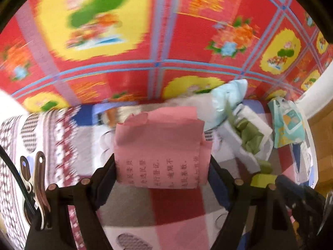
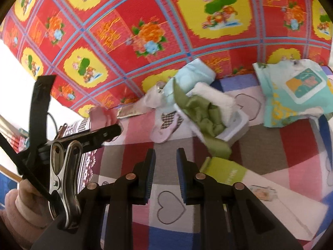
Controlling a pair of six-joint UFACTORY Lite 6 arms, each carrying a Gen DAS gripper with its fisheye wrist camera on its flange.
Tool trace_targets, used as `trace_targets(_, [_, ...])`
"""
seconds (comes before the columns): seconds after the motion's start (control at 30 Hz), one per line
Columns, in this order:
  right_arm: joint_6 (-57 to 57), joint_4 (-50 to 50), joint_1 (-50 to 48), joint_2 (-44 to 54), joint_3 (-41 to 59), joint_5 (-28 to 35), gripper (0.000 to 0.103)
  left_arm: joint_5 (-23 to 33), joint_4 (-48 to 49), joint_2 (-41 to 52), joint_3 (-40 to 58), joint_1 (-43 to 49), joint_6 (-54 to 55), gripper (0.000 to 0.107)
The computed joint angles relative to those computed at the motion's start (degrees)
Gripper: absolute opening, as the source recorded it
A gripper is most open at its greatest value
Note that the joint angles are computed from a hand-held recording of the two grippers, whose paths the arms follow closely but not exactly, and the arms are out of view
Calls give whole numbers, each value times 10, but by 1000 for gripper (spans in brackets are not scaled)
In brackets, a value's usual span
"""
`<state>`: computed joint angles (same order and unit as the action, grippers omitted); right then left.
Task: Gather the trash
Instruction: 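Close the left gripper on the pink paper while the right gripper closes on the white plastic piece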
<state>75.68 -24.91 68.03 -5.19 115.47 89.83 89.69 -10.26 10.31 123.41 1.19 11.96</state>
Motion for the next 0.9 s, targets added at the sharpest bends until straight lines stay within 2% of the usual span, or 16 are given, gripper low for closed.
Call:
trace_targets(0.03, [-5,7,-6,10,5,-7,23,5,-3,-7,-4,19,8,84])
trace_targets(0.1, [-17,19,-20,28,15,-15,34,14,-9,-21,-13,50,17,84])
trace_targets(0.23, [-45,40,-49,67,26,-32,34,35,-29,-45,-31,129,55,84])
trace_targets(0.37, [-68,58,-84,99,17,-48,42,65,-52,-46,-19,219,110,84])
trace_targets(0.5, [-77,86,-119,123,12,-65,43,93,-76,-38,-4,299,156,84])
trace_targets(0.7, [-91,64,-131,203,76,-30,56,121,-102,-27,7,404,216,84])
trace_targets(0.8, [-86,51,-137,223,86,-27,57,133,-112,-16,14,445,238,84])
trace_targets(0.9, [-105,38,-139,273,149,2,57,139,-119,-5,24,476,255,84])
